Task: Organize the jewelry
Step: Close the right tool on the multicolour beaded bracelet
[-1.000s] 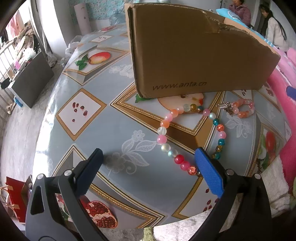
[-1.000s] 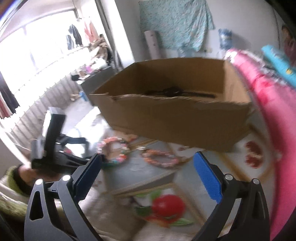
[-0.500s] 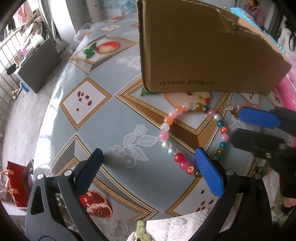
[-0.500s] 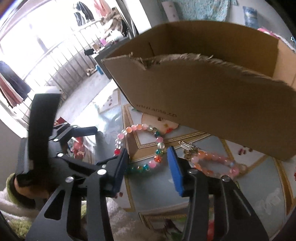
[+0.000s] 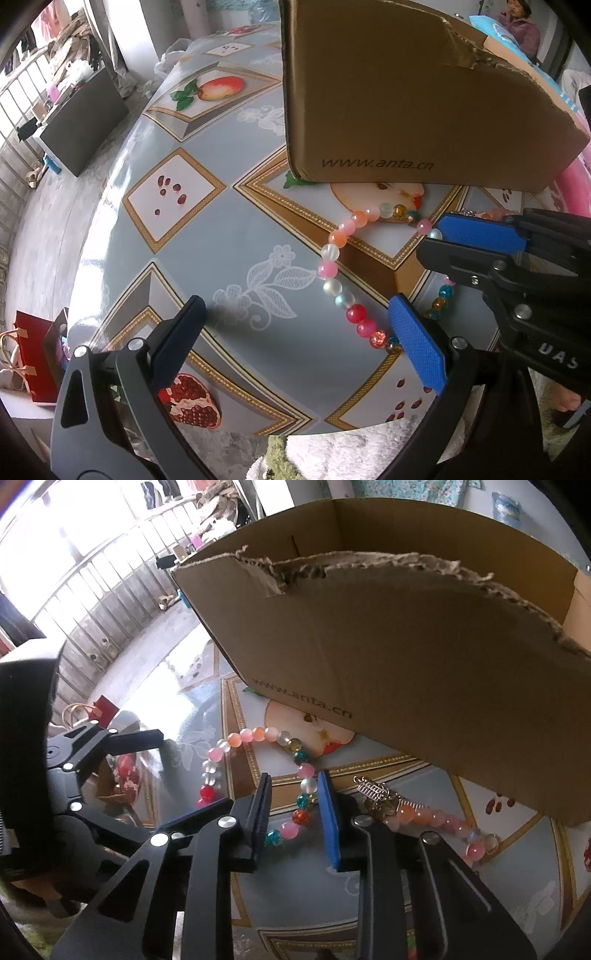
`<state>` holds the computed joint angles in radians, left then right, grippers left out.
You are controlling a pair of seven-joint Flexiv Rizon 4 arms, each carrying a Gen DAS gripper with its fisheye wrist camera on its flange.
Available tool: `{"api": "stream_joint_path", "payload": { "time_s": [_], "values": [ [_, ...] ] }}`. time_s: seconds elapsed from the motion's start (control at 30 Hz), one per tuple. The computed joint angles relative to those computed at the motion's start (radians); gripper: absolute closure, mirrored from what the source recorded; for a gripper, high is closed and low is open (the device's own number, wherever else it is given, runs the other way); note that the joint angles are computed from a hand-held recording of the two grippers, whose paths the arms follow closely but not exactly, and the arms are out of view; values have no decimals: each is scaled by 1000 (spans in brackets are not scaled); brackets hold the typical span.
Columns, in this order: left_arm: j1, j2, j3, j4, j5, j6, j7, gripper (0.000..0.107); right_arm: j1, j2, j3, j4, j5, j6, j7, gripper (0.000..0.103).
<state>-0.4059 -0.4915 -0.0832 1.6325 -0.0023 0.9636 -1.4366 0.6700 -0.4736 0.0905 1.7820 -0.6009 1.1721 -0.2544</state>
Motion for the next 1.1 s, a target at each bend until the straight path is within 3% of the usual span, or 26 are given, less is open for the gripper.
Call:
{"api": "stream_joint_path", "payload": {
  "time_s": [0.33,1.1],
  "values": [
    [-7,0,5,-6,12,-7,-22,11,9,-3,1,-14,-17,-43,-10,92],
    [-6,4,2,-2,19,-1,-21,11,11,-7,2,-26,-17,-58,-10,92]
  ]
}}
